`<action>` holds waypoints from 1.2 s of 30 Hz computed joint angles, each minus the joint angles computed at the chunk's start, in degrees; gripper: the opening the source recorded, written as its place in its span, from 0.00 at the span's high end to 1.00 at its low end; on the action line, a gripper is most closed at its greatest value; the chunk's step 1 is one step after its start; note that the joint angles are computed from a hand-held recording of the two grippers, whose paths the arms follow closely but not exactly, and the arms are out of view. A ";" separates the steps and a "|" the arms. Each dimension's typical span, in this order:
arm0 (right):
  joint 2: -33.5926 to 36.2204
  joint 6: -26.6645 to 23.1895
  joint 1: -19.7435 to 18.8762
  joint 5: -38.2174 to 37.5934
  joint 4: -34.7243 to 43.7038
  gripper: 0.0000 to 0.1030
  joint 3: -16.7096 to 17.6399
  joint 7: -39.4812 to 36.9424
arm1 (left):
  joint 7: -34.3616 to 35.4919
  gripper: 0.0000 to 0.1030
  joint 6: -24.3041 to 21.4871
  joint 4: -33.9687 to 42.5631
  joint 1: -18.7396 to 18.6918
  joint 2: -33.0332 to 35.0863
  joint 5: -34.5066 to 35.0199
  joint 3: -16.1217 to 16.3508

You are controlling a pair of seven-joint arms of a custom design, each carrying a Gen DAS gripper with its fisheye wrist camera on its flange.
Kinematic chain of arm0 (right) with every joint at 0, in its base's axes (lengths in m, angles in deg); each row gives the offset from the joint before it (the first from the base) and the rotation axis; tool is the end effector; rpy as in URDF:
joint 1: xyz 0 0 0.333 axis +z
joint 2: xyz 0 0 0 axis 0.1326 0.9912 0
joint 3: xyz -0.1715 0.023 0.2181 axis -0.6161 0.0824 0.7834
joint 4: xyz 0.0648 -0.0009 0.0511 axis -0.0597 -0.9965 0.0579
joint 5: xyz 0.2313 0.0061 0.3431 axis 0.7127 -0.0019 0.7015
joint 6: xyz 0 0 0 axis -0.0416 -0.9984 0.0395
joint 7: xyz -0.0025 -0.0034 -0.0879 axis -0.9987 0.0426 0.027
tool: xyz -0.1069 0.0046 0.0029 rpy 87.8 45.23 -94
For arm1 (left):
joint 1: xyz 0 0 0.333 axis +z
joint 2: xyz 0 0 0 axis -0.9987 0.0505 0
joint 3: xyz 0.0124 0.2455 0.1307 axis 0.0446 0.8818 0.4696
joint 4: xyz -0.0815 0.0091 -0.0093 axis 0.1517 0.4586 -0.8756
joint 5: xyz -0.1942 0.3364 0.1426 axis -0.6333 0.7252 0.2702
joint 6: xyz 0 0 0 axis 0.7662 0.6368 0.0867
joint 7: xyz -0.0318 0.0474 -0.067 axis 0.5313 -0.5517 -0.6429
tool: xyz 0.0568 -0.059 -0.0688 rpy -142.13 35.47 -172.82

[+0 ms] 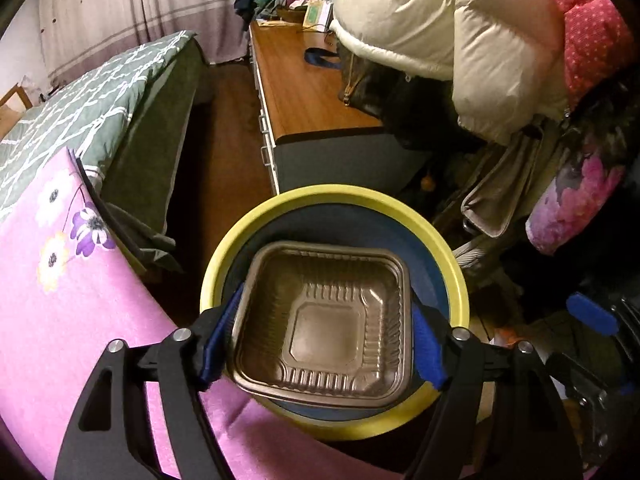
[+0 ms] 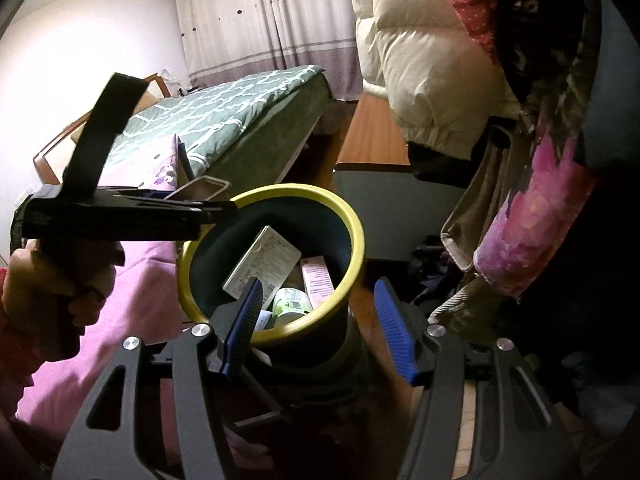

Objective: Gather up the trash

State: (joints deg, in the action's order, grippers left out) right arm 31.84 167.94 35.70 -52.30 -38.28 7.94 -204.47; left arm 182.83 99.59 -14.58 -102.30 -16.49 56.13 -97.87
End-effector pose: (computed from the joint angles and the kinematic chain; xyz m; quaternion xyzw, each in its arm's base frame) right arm 0.4408 0.3447 0.4376 -0.3831 0.8368 -0.3144 0.2327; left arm 0.7124 -0.3422 0.4105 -0.2190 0.9346 -0.2780 0.0346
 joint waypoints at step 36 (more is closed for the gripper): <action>17.66 -12.69 15.26 -13.43 28.38 0.20 -2.21 -11.40 | 17.92 0.05 34.33 -59.88 24.75 -50.88 -42.28 16.58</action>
State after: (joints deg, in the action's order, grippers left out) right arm 49.50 155.25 50.97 -65.72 -9.90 5.73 -215.87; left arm 200.75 133.92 -74.46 -77.55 -67.37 13.85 -81.29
